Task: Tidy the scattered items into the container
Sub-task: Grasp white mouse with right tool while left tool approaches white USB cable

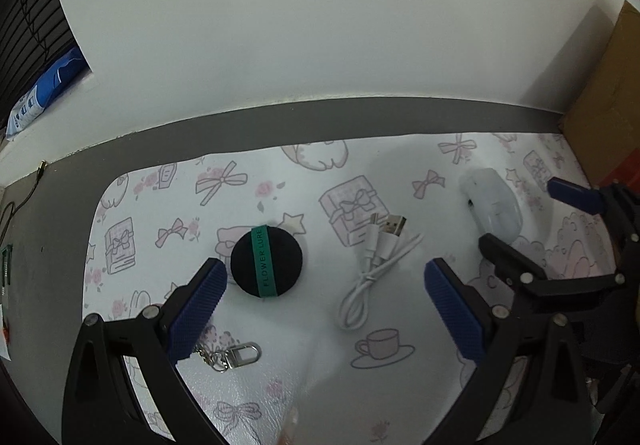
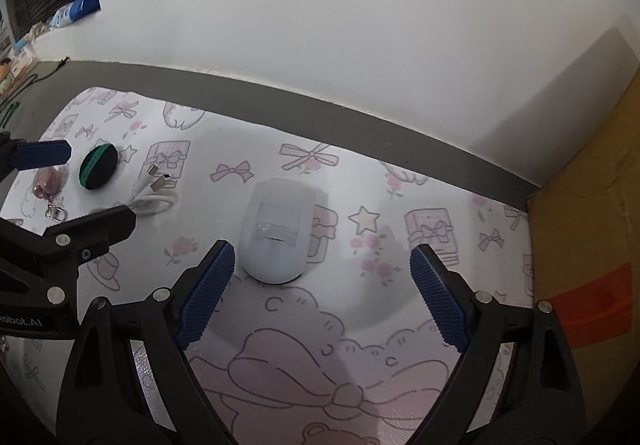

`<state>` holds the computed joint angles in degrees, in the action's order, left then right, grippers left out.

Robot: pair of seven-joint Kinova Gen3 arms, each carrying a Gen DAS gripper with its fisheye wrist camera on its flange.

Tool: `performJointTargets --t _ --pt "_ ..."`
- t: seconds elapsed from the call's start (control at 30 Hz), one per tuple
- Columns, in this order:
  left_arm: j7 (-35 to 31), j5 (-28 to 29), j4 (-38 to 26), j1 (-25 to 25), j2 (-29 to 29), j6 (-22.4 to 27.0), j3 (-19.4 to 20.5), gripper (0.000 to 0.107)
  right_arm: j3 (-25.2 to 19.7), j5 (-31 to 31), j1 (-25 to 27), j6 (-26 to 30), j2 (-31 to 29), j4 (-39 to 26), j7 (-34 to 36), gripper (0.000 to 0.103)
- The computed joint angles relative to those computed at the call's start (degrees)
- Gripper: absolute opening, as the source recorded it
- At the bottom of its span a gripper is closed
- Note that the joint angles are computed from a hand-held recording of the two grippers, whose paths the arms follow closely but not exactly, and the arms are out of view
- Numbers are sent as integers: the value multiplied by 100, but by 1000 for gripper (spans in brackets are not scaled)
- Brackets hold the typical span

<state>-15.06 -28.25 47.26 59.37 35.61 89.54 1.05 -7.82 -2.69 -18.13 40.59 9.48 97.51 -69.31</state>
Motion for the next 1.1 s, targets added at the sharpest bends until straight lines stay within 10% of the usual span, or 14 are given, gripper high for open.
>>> performJointTargets --t 0.63,0.83,1.1 --pt "-208 114 -218 -107 147 30 43 99 -30 -881 252 348 116 -156 684 37" --pt "-508 93 -738 18 479 417 -109 99 -18 -842 283 434 118 -194 675 37" --pt "-943 -25 -1553 216 891 1202 -415 34 3 -935 417 546 148 -278 859 37"
